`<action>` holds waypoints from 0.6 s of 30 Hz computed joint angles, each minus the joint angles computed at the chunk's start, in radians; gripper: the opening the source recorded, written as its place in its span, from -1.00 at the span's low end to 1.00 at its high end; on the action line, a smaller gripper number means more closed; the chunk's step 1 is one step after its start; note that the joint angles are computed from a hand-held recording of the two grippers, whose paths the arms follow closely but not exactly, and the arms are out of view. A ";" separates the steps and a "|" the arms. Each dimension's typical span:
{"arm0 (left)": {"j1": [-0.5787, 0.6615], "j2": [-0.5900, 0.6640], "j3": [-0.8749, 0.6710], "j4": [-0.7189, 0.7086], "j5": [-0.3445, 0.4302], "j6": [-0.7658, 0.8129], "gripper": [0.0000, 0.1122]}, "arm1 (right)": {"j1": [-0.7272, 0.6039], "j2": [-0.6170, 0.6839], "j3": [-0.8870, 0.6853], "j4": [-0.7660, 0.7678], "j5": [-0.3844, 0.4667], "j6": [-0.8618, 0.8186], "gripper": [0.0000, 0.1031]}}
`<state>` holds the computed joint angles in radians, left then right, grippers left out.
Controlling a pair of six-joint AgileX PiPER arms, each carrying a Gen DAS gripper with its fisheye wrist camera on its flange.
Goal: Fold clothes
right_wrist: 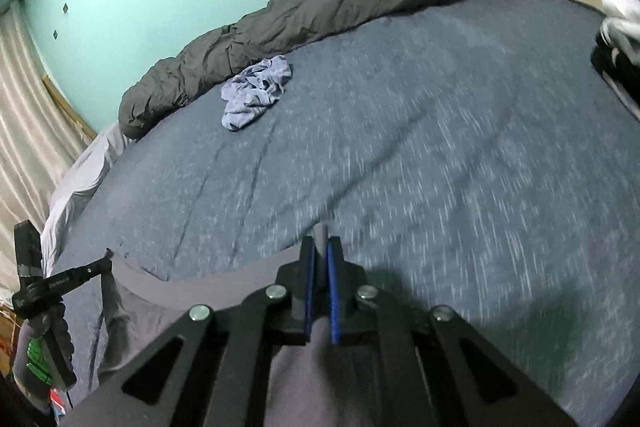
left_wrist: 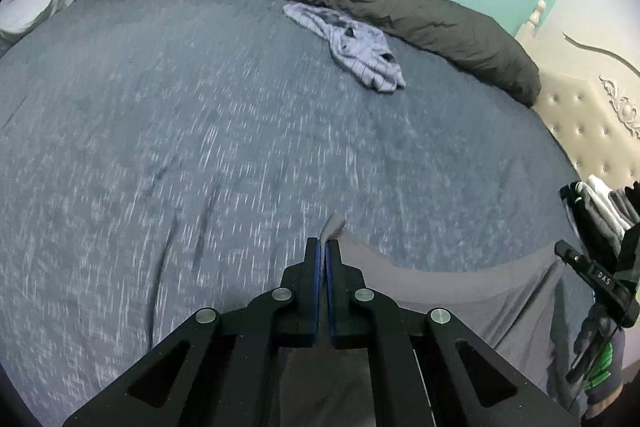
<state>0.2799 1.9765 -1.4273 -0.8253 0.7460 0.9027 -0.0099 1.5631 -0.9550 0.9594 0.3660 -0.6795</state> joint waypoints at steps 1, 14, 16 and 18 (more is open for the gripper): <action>-0.007 0.013 -0.029 0.016 0.002 -0.022 -0.96 | 0.009 0.018 -0.037 -0.074 0.002 0.057 -0.90; -0.080 0.298 -0.447 0.205 0.116 -0.321 -0.96 | 0.024 0.321 -0.419 -0.576 0.090 0.481 -0.90; -0.091 0.340 -0.509 0.246 0.138 -0.360 -0.96 | 0.030 0.369 -0.473 -0.634 0.113 0.536 -0.90; -0.096 0.374 -0.551 0.266 0.155 -0.381 -0.95 | 0.033 0.405 -0.510 -0.661 0.132 0.562 -0.90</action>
<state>0.1840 2.3503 -1.9782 -0.5597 0.9011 0.5219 0.0226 1.9684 -1.4651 0.2988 0.4983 -0.1171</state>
